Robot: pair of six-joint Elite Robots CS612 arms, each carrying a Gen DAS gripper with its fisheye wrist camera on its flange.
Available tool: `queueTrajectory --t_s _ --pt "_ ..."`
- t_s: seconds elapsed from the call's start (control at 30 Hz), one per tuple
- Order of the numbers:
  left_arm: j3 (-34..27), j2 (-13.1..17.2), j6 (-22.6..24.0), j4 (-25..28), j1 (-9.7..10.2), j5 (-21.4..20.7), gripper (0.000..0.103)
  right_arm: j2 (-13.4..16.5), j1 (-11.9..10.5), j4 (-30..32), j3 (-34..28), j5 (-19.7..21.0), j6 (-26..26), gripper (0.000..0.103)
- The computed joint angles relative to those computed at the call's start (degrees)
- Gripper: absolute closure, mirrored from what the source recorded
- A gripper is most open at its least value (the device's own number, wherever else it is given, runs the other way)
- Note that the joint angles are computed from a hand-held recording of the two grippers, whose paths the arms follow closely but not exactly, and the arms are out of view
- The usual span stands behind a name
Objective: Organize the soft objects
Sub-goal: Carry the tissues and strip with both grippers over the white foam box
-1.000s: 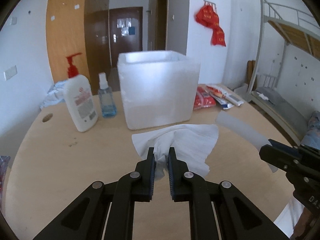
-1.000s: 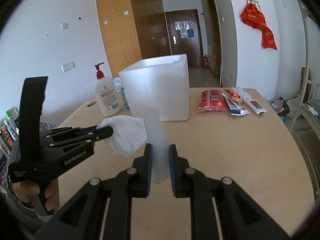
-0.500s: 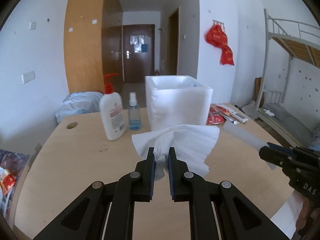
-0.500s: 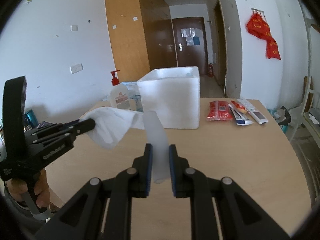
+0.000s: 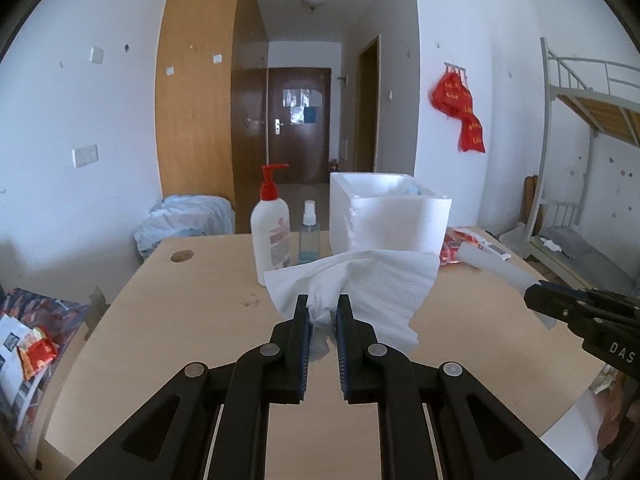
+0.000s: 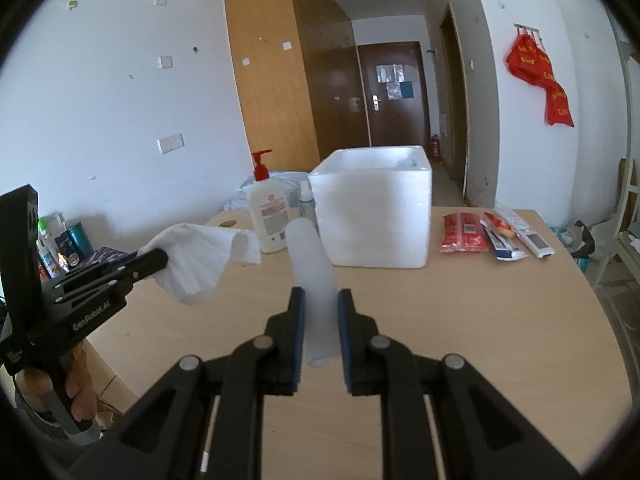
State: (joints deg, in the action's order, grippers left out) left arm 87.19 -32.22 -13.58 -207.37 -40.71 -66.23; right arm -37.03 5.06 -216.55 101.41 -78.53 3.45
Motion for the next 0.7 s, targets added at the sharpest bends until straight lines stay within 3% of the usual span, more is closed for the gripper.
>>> queueTrajectory --t_s 0.7 --pt "-0.40 -1.01 5.21 -6.31 -0.63 0.00 0.090 -1.01 0.71 -3.90 -0.84 -2.14 -0.37 0.084"
